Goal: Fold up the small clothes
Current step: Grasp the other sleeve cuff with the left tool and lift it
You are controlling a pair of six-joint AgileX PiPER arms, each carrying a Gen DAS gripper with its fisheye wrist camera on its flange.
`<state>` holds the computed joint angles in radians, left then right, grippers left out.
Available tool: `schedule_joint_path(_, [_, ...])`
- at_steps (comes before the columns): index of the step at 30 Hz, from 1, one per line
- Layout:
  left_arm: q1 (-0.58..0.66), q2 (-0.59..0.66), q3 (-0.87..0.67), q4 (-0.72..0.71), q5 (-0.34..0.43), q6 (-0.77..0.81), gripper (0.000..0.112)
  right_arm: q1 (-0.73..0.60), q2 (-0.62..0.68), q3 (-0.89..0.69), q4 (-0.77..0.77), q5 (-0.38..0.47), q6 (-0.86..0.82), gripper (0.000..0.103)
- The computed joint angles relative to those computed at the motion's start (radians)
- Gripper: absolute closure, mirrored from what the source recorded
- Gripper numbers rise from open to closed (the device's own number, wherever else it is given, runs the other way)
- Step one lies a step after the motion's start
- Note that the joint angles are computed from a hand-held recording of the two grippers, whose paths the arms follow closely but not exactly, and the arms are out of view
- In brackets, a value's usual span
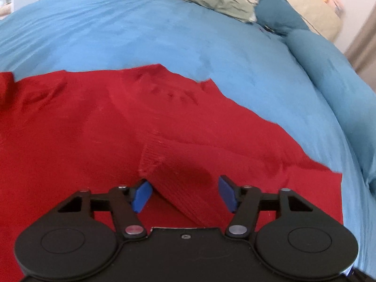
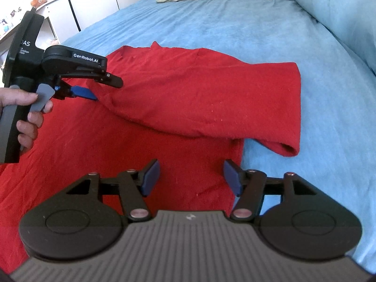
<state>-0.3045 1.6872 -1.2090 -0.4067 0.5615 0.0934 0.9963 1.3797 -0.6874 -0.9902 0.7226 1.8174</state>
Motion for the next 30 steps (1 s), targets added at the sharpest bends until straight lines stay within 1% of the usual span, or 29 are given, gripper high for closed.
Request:
schedule_joint_path(2, [0.010, -0.007, 0.005, 0.015, 0.007, -0.025, 0.058, -0.003, -0.002, 0.006, -0.007, -0.005, 0.010, 0.026])
schedule_joint_path(3, [0.015, -0.004, 0.004, 0.023, 0.011, -0.028, 0.067, -0.004, -0.003, 0.008, -0.010, -0.008, 0.015, 0.025])
schedule_joint_path(4, [0.022, -0.008, 0.005, 0.025, 0.023, -0.027, 0.071, -0.004, -0.003, 0.009, -0.010, -0.008, 0.018, 0.025])
schedule_joint_path(8, [0.041, -0.037, 0.032, 0.005, 0.038, -0.012, 0.072, -0.002, -0.004, 0.010, -0.013, -0.006, 0.024, 0.024])
schedule_joint_path(9, [0.039, -0.033, 0.029, 0.008, 0.040, -0.015, 0.074, -0.002, -0.005, 0.009, -0.012, -0.005, 0.023, 0.023])
schedule_joint_path(10, [0.033, -0.029, 0.026, 0.017, 0.038, -0.021, 0.078, -0.002, -0.004, 0.008, -0.011, -0.007, 0.021, 0.023])
schedule_joint_path(11, [0.030, -0.027, 0.023, 0.012, 0.037, -0.014, 0.096, -0.004, -0.005, 0.008, -0.009, -0.008, 0.015, 0.023])
schedule_joint_path(12, [0.028, -0.018, 0.012, 0.004, 0.045, -0.005, 0.109, -0.005, -0.004, 0.006, -0.006, -0.008, 0.008, 0.023])
schedule_joint_path(13, [0.025, -0.008, -0.004, 0.000, 0.055, 0.000, 0.108, -0.006, -0.005, 0.004, -0.004, -0.007, 0.002, 0.023])
schedule_joint_path(14, [0.016, -0.007, -0.011, 0.018, 0.047, -0.014, 0.108, -0.007, -0.004, 0.001, -0.001, -0.007, -0.003, 0.023])
schedule_joint_path(18, [0.005, -0.042, -0.021, 0.042, -0.009, -0.007, 0.109, -0.009, -0.007, -0.010, 0.010, 0.001, -0.022, 0.023])
schedule_joint_path(21, [0.013, -0.087, -0.014, 0.086, -0.062, -0.008, 0.109, -0.006, -0.005, -0.016, 0.013, 0.008, -0.032, 0.023])
schedule_joint_path(23, [0.033, -0.116, -0.006, 0.129, -0.095, -0.017, 0.108, -0.005, -0.003, -0.025, 0.014, 0.013, -0.038, 0.023])
schedule_joint_path(26, [0.090, -0.155, 0.036, 0.147, -0.158, 0.016, 0.108, -0.008, 0.006, -0.039, 0.006, 0.009, -0.036, 0.023])
schedule_joint_path(28, [0.134, -0.163, 0.064, 0.154, -0.187, 0.029, 0.108, -0.012, 0.019, -0.049, 0.001, 0.003, -0.037, 0.022])
schedule_joint_path(30, [0.166, -0.158, 0.084, 0.193, -0.206, 0.002, 0.108, -0.019, 0.033, -0.057, -0.006, -0.005, -0.035, 0.022])
